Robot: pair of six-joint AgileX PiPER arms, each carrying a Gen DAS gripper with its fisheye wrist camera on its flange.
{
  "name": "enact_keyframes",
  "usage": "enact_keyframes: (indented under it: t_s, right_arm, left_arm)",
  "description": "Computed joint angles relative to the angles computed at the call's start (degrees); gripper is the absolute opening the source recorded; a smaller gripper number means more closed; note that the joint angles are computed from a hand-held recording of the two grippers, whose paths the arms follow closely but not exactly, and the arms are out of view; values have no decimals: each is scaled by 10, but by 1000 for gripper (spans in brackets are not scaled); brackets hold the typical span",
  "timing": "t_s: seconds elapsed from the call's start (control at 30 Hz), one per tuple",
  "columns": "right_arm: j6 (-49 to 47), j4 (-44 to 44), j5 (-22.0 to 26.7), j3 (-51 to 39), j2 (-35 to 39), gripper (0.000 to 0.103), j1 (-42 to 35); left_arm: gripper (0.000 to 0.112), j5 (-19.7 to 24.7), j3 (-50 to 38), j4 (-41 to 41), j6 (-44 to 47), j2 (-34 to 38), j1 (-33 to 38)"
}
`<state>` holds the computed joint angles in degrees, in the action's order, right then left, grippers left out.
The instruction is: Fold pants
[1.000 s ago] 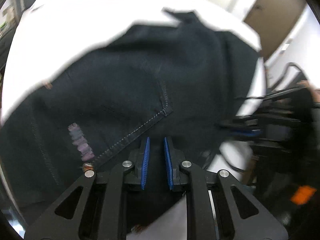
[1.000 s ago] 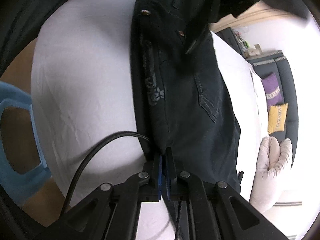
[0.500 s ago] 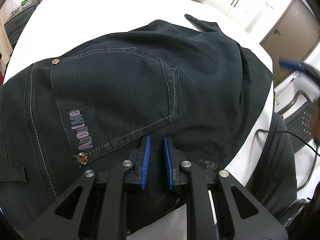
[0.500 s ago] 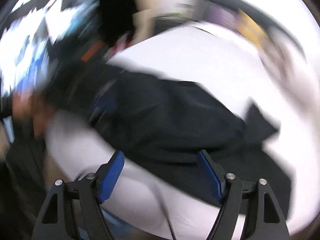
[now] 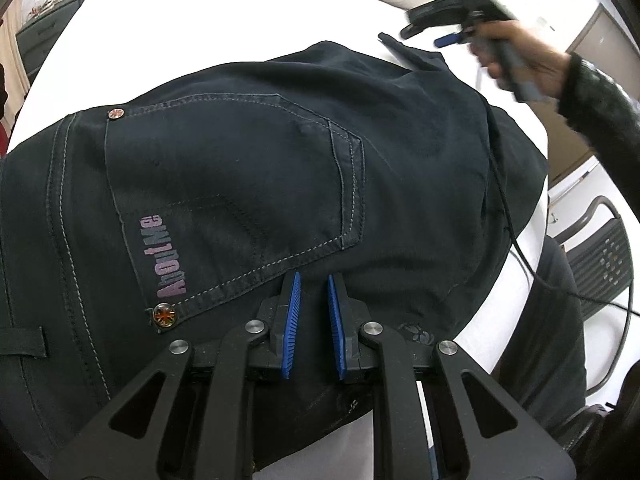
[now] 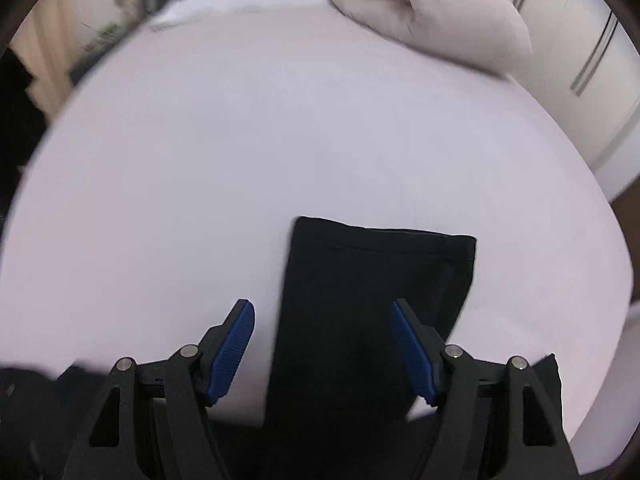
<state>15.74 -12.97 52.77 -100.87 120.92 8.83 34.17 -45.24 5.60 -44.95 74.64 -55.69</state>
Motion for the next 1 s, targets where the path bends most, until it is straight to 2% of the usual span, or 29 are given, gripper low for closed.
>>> enact_keyframes:
  t_s: [0.03, 0.07, 0.1, 0.23, 0.33, 0.4, 0.47, 0.53, 0.63, 0.67, 0.73, 0.8, 0.83, 0.87, 0.9, 0.97, 1.0]
  right_arm:
    - [-13, 11, 4, -16, 22, 69, -11]
    - [-20, 18, 11, -30, 39, 58, -13]
    - [-34, 32, 20, -43, 56, 51, -17]
    - [-68, 75, -32, -1, 35, 9, -44]
    - [-133, 161, -84, 66, -31, 5, -101]
    - [-235, 266, -131, 143, -109, 3, -165]
    - [-323, 380, -139, 205, -182, 3, -242]
    - [-426, 495, -94, 252, -240, 3, -351]
    - [-568, 657, -58, 359, -304, 3, -523]
    - [-601, 681, -51, 389, -303, 3, -580]
    - [-651, 723, 6, 414, -246, 6, -685]
    - [-625, 707, 29, 430, -190, 9, -747]
    - [-632, 721, 34, 456, -181, 15, -768]
    - [-658, 757, 57, 466, -152, 30, -802]
    - [-691, 805, 77, 483, -138, 37, -823]
    - [-753, 865, 103, 532, -148, 59, -831]
    - [-765, 880, 105, 537, -150, 62, -820]
  left_arm:
    - [14, -3, 2, -7, 7, -1, 4]
    - [14, -5, 3, -15, 15, -2, 9]
    - [14, -8, 5, -22, 24, -2, 13]
    - [14, -11, 7, -36, 45, -2, 24]
    - [14, -5, 4, -41, 57, -3, 31]
    - [14, -3, 4, -37, 52, -4, 27]
    - [14, 3, -3, -26, 42, -1, 22]
    - [14, 11, -10, -10, 25, 3, 15]
    - [14, 22, -19, 21, -12, 11, -3]
    - [14, 25, -23, 28, -21, 14, -8]
    - [14, 28, -27, 30, -28, 17, -9]
    - [14, 29, -32, 24, -26, 19, -5]
    - [14, 31, -33, 23, -26, 20, -6]
    - [14, 33, -35, 21, -26, 20, -6]
    - [14, 35, -37, 19, -26, 21, -5]
    - [14, 41, -44, 16, -25, 26, -2]
    - [14, 46, -48, 20, -29, 28, -3]
